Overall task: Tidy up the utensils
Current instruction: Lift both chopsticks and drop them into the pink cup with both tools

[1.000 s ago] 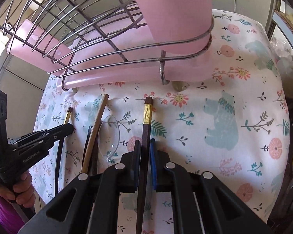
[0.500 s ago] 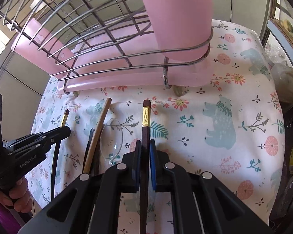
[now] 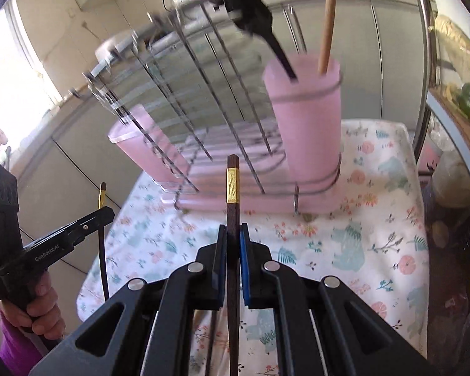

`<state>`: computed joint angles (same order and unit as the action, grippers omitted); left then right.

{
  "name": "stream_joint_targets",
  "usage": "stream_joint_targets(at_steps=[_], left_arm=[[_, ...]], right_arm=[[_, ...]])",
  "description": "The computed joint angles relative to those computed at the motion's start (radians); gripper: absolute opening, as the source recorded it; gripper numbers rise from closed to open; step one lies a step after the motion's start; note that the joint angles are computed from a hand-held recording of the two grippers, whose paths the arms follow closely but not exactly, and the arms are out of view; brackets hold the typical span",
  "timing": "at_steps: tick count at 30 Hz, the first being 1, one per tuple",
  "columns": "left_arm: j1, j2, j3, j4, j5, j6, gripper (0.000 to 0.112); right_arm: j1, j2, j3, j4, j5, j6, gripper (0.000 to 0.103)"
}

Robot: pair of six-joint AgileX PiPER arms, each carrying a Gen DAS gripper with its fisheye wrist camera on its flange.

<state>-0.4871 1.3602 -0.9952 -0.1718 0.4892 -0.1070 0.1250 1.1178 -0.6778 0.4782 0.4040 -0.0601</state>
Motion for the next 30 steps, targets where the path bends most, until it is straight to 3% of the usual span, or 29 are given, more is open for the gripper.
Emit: stream_joint_targets(at_steps=[5, 8, 15, 23, 30], left_arm=[[0.017, -0.107, 0.015, -0.006, -0.035, 0.0, 0.005], [0.021, -0.162, 0.022, 0.015, -0.064, -0.019, 0.005], [0.047, -0.22, -0.041, 0.033, -0.093, -0.04, 0.005], [0.057, -0.182, -0.26, 0.135, -0.069, -0.12, 0.005], [0.05, -0.082, -0.458, 0.294, -0.068, -0.263, 0.005]], right_arm=[[-0.012, -0.094, 0.008, -0.006, 0.002, -0.004, 0.007], [-0.104, -0.175, 0.004, 0.05, 0.076, -0.096, 0.007], [-0.201, -0.254, -0.073, 0.084, 0.143, -0.165, 0.007], [-0.305, -0.243, -0.293, 0.131, 0.184, -0.253, 0.007], [-0.36, -0.164, -0.434, 0.143, 0.094, -0.284, 0.007]])
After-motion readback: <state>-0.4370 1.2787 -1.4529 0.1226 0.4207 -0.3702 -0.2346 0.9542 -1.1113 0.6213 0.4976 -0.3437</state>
